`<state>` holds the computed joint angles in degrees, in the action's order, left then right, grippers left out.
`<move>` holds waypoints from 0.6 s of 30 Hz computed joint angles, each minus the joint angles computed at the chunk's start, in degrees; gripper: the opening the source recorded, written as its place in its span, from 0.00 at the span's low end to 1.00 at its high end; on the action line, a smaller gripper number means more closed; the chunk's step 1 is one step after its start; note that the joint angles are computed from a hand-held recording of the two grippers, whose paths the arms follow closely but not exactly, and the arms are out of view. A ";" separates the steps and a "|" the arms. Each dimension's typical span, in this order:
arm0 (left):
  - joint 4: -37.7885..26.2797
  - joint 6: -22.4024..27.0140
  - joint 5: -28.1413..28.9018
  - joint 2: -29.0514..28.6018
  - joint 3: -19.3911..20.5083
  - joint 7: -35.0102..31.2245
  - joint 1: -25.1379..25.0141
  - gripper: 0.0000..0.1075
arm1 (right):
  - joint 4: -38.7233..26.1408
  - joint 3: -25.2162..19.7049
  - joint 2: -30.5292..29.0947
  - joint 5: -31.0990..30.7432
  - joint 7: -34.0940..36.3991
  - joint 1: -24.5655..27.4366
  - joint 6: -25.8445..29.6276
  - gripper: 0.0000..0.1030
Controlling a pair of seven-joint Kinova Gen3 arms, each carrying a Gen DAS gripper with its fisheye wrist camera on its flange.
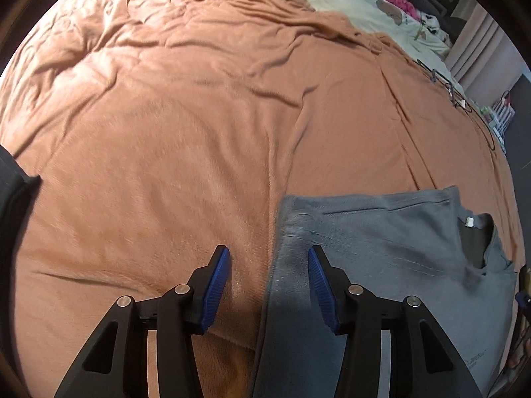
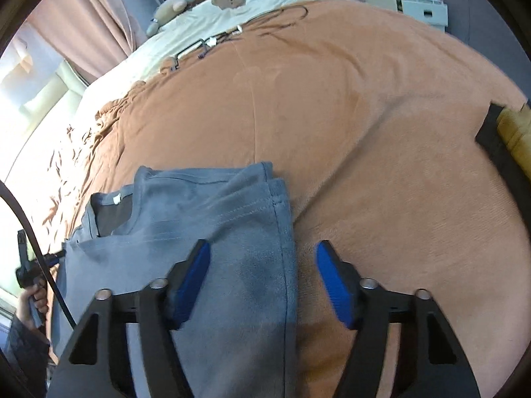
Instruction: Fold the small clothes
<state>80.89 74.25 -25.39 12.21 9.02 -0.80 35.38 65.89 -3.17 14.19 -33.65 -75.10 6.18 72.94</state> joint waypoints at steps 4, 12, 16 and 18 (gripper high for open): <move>2.45 -3.61 -0.11 -0.99 0.23 0.29 -0.28 0.19 | -1.20 -0.28 2.06 -3.41 -0.44 1.72 0.42 0.47; -0.77 0.61 -2.78 -0.25 0.40 0.68 2.07 0.05 | 1.04 -1.27 2.33 -6.18 1.52 3.02 -2.40 0.32; -2.04 2.48 -3.92 -0.31 0.77 1.36 2.84 0.04 | 3.77 -0.68 -0.80 -4.44 1.55 1.71 -5.03 0.07; -3.19 3.92 -4.63 -0.05 0.93 1.41 3.46 0.04 | 5.40 -0.53 -2.86 -4.85 3.18 1.50 -6.48 0.03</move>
<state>77.70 78.17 -30.02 12.16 9.95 0.61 38.84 71.29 -3.71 11.33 -38.50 -71.93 7.68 66.46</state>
